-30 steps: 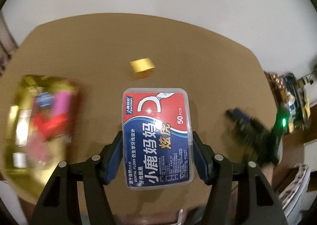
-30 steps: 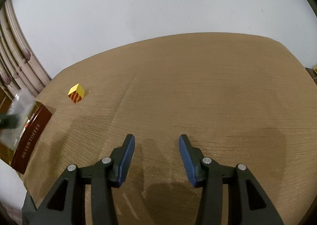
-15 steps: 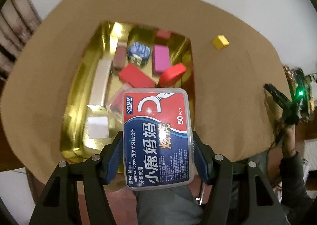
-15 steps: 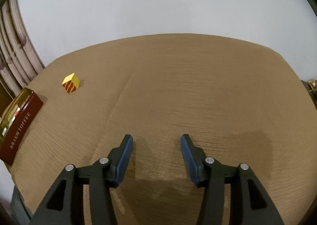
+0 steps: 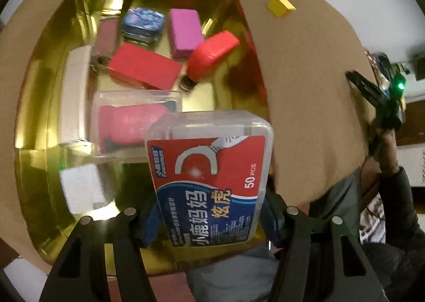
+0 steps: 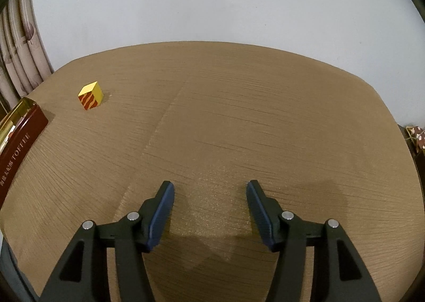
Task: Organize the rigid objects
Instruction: 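Carry the floss box into the tin and open the left gripper, then reach the right gripper to the yellow striped cube and grasp it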
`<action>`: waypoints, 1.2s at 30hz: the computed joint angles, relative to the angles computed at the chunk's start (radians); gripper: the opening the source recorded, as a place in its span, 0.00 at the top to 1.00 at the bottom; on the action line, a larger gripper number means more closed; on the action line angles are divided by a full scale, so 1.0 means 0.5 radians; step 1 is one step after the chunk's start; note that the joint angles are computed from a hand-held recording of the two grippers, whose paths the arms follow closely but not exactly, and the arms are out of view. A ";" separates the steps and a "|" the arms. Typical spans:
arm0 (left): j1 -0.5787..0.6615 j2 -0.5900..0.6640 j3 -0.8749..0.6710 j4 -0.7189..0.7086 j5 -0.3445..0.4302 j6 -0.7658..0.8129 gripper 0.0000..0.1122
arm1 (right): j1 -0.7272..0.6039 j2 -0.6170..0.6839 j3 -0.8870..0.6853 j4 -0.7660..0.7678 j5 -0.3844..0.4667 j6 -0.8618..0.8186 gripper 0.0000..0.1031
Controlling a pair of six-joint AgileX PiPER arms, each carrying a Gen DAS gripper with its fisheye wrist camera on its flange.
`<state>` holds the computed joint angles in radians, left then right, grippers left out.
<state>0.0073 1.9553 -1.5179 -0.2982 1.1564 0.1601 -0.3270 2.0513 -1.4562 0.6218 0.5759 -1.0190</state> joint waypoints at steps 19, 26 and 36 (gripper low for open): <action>-0.037 -0.288 0.160 0.316 -0.231 -0.192 0.36 | -0.034 -0.191 0.077 0.348 0.223 -0.331 0.43; 0.053 -0.563 0.358 0.230 -0.401 -0.311 0.35 | 0.257 -0.247 -0.160 0.237 0.458 -0.184 0.43; -0.194 -1.104 0.874 0.683 -0.741 -1.069 0.35 | 0.623 0.219 -0.951 -0.194 0.703 0.419 0.43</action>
